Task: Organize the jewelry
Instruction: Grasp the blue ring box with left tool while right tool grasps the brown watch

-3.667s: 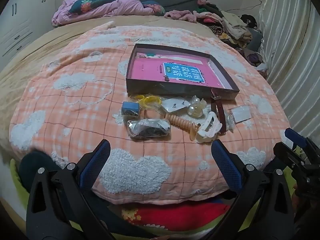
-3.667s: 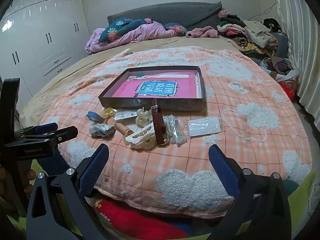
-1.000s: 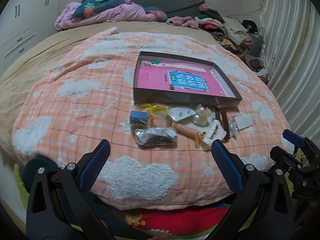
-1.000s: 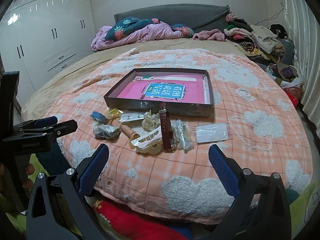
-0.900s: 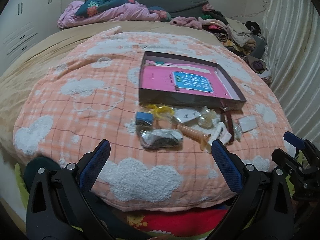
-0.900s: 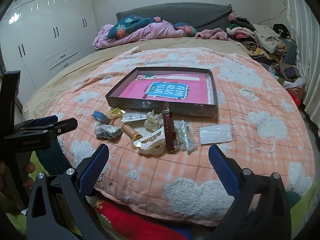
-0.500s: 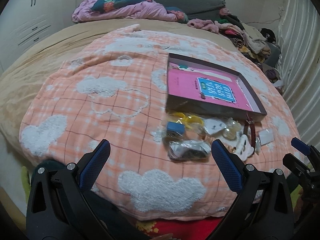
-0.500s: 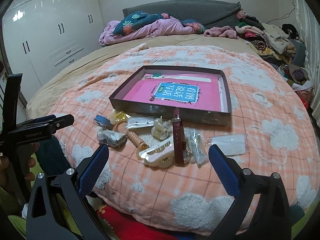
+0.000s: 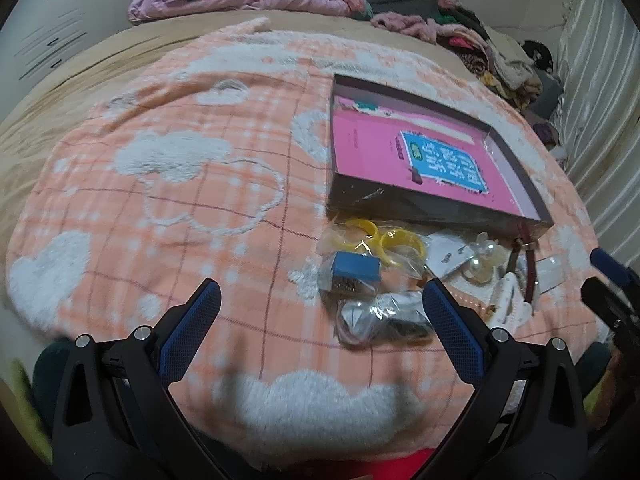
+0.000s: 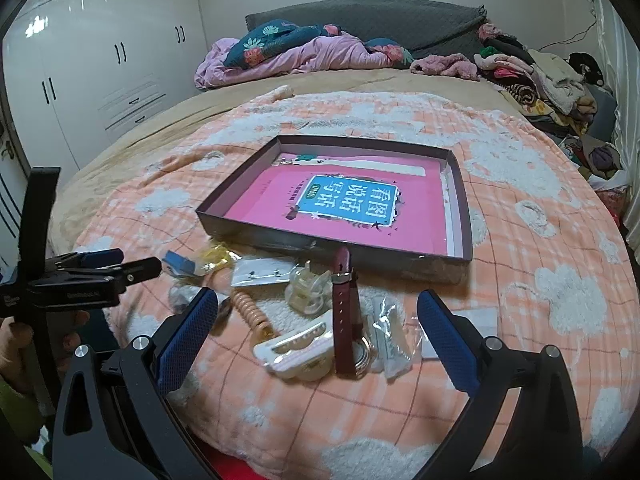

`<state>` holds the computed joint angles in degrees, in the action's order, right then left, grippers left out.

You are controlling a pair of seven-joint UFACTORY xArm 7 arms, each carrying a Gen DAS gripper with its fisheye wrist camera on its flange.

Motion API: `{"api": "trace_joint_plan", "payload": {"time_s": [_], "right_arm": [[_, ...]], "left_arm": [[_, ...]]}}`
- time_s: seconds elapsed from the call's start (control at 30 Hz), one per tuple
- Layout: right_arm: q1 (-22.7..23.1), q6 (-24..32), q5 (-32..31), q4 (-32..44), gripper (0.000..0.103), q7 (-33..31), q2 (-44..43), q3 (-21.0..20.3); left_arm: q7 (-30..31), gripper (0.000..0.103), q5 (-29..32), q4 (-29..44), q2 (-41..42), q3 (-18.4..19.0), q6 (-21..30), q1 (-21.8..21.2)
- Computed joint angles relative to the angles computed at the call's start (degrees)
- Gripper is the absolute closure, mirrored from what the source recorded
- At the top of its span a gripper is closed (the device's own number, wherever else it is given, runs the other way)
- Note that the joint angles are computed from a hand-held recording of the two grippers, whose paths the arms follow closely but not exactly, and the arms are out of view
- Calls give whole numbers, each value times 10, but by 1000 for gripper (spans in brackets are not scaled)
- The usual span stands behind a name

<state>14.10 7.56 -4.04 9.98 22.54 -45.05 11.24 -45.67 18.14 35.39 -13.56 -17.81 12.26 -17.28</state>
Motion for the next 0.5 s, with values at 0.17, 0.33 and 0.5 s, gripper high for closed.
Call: {"api": "trace_joint_plan", "payload": {"time_s": [0.17, 0.33, 0.5], "right_arm": [[-19, -25, -7, 15, 4, -9, 54, 0], [-40, -48, -8, 37, 4, -8, 117, 2], [-33, -60, -4, 65, 24, -23, 182, -19]], "left_arm": [[-5, 8, 45, 19, 39, 1, 1, 10], [41, 9, 11, 17, 58, 25, -14, -16], [46, 21, 29, 28, 78, 26, -29, -16]]}}
